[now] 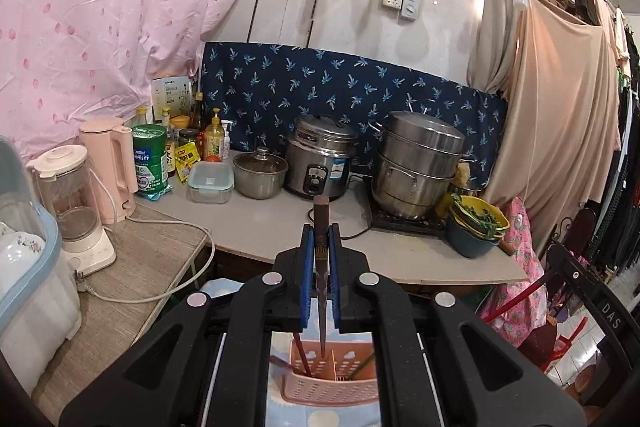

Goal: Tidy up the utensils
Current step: 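Carry both held chopsticks over the pink holder and lower them into it, then open both tools to release the chopsticks into the pink holder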

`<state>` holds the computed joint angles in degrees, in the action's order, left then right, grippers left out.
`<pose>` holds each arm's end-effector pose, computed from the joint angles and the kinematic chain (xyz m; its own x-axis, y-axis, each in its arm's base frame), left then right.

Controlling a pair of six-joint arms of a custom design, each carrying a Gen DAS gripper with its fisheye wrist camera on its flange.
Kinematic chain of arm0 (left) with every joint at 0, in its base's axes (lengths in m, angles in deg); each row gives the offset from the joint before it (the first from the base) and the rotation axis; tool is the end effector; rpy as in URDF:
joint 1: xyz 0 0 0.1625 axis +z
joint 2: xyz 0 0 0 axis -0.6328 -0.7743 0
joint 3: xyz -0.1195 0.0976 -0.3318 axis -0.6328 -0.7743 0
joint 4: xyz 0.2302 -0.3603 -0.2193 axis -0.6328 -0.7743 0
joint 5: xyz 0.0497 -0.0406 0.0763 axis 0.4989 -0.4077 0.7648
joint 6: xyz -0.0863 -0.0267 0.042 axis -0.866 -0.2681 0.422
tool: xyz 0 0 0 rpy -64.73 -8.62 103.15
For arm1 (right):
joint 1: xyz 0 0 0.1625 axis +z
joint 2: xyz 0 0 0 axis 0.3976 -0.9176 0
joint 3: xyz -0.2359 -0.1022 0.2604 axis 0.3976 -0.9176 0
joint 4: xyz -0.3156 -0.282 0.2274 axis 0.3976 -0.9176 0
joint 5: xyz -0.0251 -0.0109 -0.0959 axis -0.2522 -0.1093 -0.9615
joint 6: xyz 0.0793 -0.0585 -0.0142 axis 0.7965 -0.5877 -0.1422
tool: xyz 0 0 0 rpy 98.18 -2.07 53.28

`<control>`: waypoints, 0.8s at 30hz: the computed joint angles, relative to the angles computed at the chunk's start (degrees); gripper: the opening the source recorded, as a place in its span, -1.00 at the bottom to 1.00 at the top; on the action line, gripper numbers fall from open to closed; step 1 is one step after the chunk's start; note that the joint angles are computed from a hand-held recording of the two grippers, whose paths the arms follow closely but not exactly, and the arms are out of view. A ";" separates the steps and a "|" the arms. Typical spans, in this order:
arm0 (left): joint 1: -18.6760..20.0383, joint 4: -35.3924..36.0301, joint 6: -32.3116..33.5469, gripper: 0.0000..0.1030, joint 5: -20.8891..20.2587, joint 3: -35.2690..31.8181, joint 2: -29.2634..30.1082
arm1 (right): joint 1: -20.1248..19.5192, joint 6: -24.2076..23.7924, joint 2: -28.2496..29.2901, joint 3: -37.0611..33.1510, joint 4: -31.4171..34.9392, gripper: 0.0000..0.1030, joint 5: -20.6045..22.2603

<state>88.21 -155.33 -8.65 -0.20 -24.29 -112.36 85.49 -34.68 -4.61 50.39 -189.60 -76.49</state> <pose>-0.3673 -0.7392 0.3694 -0.8282 0.0193 -0.5601 0.5285 0.3593 -0.7691 0.3576 -0.7253 0.3742 -0.9043 -0.1436 0.4021 -0.4270 0.2965 -0.8543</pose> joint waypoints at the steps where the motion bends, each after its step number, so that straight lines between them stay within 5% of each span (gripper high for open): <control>1: 0.39 0.60 -0.14 -0.86 -0.03 -0.76 0.67 | -0.24 0.23 0.76 -0.90 0.64 -0.86 -0.02; 17: 4.54 9.45 -6.38 -0.85 -0.38 -0.47 2.90 | -4.40 2.98 5.90 -2.48 8.28 -0.85 -3.15; 19: 4.61 10.68 -7.59 -0.85 -0.61 0.00 2.50 | -4.38 3.15 5.37 -1.63 7.69 -0.73 -3.56; 24: 3.85 9.74 -7.44 -0.28 0.67 2.26 1.22 | -4.19 3.22 3.02 1.22 6.67 -0.57 -3.58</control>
